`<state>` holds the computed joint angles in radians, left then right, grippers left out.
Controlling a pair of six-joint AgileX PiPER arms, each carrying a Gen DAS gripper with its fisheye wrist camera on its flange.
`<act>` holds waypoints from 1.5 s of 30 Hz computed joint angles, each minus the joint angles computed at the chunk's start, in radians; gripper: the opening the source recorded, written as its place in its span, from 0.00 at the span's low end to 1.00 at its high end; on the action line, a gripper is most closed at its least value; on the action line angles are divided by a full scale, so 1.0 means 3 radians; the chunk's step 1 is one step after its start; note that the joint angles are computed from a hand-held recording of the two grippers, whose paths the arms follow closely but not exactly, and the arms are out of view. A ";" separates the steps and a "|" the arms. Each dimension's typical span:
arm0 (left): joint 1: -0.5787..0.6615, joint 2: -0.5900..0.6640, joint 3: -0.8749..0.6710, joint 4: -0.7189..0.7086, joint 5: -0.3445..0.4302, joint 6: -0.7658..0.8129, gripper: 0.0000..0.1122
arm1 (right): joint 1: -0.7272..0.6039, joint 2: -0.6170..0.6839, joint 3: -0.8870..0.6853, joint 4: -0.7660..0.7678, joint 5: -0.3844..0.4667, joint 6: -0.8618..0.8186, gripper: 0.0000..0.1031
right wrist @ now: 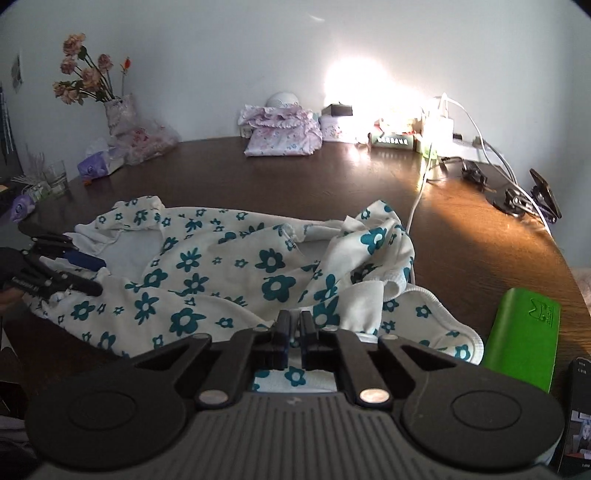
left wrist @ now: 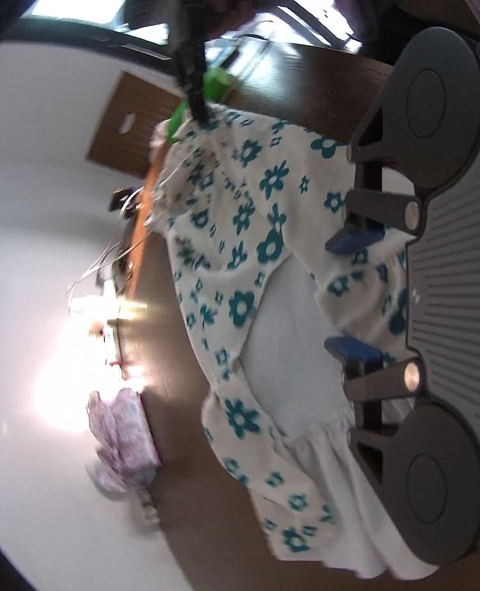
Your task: Fold clothes
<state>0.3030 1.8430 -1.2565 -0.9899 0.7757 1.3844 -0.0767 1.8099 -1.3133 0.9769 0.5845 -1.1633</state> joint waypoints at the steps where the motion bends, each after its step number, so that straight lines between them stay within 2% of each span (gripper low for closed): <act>1: 0.0052 0.0028 -0.0025 -0.0059 0.0083 -0.0024 0.24 | -0.0015 0.0000 0.0014 0.0065 0.0008 -0.0077 0.08; 4: 0.0092 0.0014 -0.0077 -0.0036 0.0218 -0.0135 0.12 | -0.0058 0.0026 0.0029 0.0251 0.0053 -0.0315 0.17; 6: 0.0066 -0.0056 -0.0065 0.0044 0.0223 -0.0193 0.09 | -0.0071 0.0054 0.0030 0.0347 0.0082 -0.0454 0.30; 10: -0.0009 -0.0189 -0.0027 0.0131 0.0214 -0.0185 0.05 | -0.0063 0.0127 -0.0021 0.0435 0.0136 -0.0590 0.33; 13: 0.0037 -0.0291 0.0030 -0.0019 0.0361 0.0002 0.04 | -0.0046 0.0178 -0.0077 0.0450 0.0159 -0.0577 0.33; 14: 0.0049 -0.0327 0.0048 -0.0053 0.0401 0.0049 0.04 | -0.0042 0.0189 -0.0088 0.0467 0.0167 -0.0582 0.32; 17: 0.0063 -0.0435 0.0104 -0.0093 0.0476 0.0120 0.04 | -0.0022 0.0210 -0.0132 0.0391 0.0138 -0.0467 0.08; 20: 0.0031 -0.0586 0.0248 -0.0016 0.0425 0.0047 0.03 | -0.0029 0.0176 -0.0139 0.0232 0.0142 -0.0366 0.03; 22: -0.0005 -0.0799 0.0487 -0.0028 0.0356 0.0157 0.03 | -0.0068 0.0060 -0.0040 0.0365 0.0233 -0.0616 0.03; 23: 0.0006 -0.0905 0.0602 -0.0069 0.0366 0.0225 0.03 | -0.0093 0.0006 0.0004 0.0451 0.0303 -0.0769 0.05; 25: 0.0071 -0.1106 0.0801 -0.0153 0.0437 0.0315 0.02 | -0.0071 0.0001 -0.0047 0.0377 0.0346 -0.0777 0.27; 26: 0.0102 -0.1205 0.0893 -0.0154 0.0445 0.0321 0.02 | -0.0038 0.0022 -0.0103 0.0277 0.0336 -0.0714 0.50; 29: 0.0190 -0.1440 0.1187 -0.0178 0.0477 0.0334 0.02 | 0.0150 0.0173 -0.0325 -0.0157 0.0131 -0.0347 0.52; 32: 0.0197 -0.1534 0.1498 -0.0198 0.0412 0.0352 0.01 | 0.0259 0.0198 -0.0362 -0.0235 0.0037 -0.0460 0.52; 34: 0.0181 -0.1561 0.1678 -0.0208 0.0270 0.0366 0.01 | 0.0213 0.0182 -0.0401 -0.0094 0.0251 -0.0614 0.52; 36: 0.0247 -0.1544 0.1770 -0.0235 0.0214 0.0389 0.01 | 0.0175 0.0225 -0.0506 -0.0034 0.0516 -0.0664 0.59; 39: 0.0438 -0.1545 0.1770 -0.0386 0.0336 0.0520 0.03 | 0.0183 0.0342 -0.0718 -0.0111 0.0831 -0.0587 0.65; 41: 0.0441 -0.1631 0.1758 -0.0473 0.0324 0.0558 0.06 | 0.0270 0.0340 -0.0741 -0.0509 0.0650 -0.0244 0.65; 42: 0.0399 -0.1681 0.1752 -0.0500 0.0277 0.0566 0.12 | 0.0264 0.0255 -0.0642 -0.0610 0.0539 -0.0208 0.65; 43: 0.0338 -0.1718 0.1749 -0.0540 0.0224 0.0595 0.19 | 0.0246 0.0168 -0.0534 -0.0669 0.0435 -0.0208 0.65; 44: 0.0273 -0.1723 0.1744 -0.0611 0.0195 0.0643 0.22 | 0.0170 0.0066 -0.0415 -0.0594 0.0406 -0.0294 0.65; 45: 0.0224 -0.1690 0.1725 -0.0680 0.0204 0.0692 0.30 | 0.0078 -0.0009 -0.0327 -0.0513 0.0428 -0.0348 0.65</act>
<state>0.3701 1.3359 -0.7392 -1.1938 0.8370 1.5918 -0.0532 1.8071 -1.4113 0.8231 0.7128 -1.2677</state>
